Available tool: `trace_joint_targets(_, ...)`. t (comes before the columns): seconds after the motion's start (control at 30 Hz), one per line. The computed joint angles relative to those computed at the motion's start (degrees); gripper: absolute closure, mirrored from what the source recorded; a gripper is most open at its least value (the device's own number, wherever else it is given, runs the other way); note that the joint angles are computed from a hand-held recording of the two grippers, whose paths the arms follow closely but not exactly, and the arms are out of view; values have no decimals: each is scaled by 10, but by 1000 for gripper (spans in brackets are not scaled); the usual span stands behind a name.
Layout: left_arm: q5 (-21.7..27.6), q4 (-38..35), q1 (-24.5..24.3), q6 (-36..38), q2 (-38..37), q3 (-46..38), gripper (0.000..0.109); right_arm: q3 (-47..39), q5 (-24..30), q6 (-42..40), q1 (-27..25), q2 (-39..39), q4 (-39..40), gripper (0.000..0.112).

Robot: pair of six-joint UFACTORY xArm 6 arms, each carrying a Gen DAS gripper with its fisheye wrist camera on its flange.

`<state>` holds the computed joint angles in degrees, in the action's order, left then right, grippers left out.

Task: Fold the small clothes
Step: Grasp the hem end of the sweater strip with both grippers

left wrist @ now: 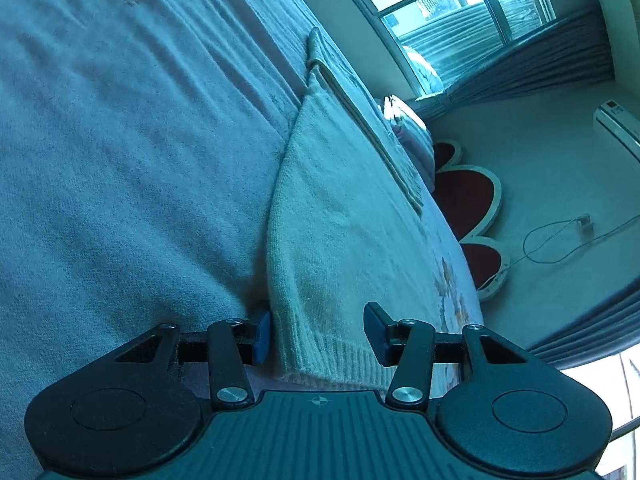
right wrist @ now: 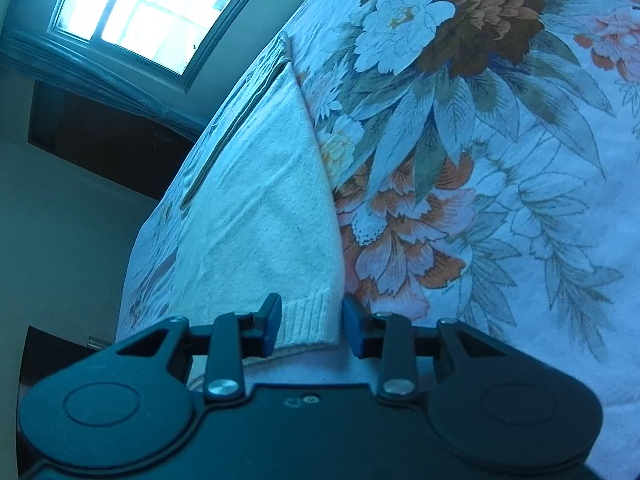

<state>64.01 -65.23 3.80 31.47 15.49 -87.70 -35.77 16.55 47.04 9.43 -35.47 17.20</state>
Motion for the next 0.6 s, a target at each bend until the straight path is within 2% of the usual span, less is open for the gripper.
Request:
trace_joint_targets(0.13, -1, 1, -6, 9, 9, -12, 59, -4, -11, -57, -10, 12, 54, 81)
trace_joint_targets(0.17, -5, 7, -9, 9, 11, -16, 60, -10, -12, -91, -11, 20, 84, 81)
trace_joint_targets(0.23, -19, 35, -17, -2, 15, -28, 71, -23, -9, -146, -14, 35, 131, 81)
trace_joint_targets(0.37, -20, 56, -20, 8, 26, -54, 71, -49, 5, -288, -11, 62, 269, 90)
trace_joint_targets(0.4, -25, 59, -22, 13, 25, -52, 71, -53, 11, -302, -9, 67, 278, 92)
trace_joint_targets(0.43, -33, 66, -24, 19, 23, -52, 78, -55, 12, -306, -7, 71, 276, 96)
trace_joint_targets(0.47, -52, 87, -31, 18, 19, -48, 88, -55, 8, -303, -4, 75, 271, 101)
trace_joint_targets(0.5, -79, 115, -39, 19, 10, -38, 105, -49, 4, -282, 0, 69, 250, 103)
trace_joint_targets(0.6, -113, 133, -52, 35, -6, -21, 105, -40, -13, -234, 9, 65, 192, 106)
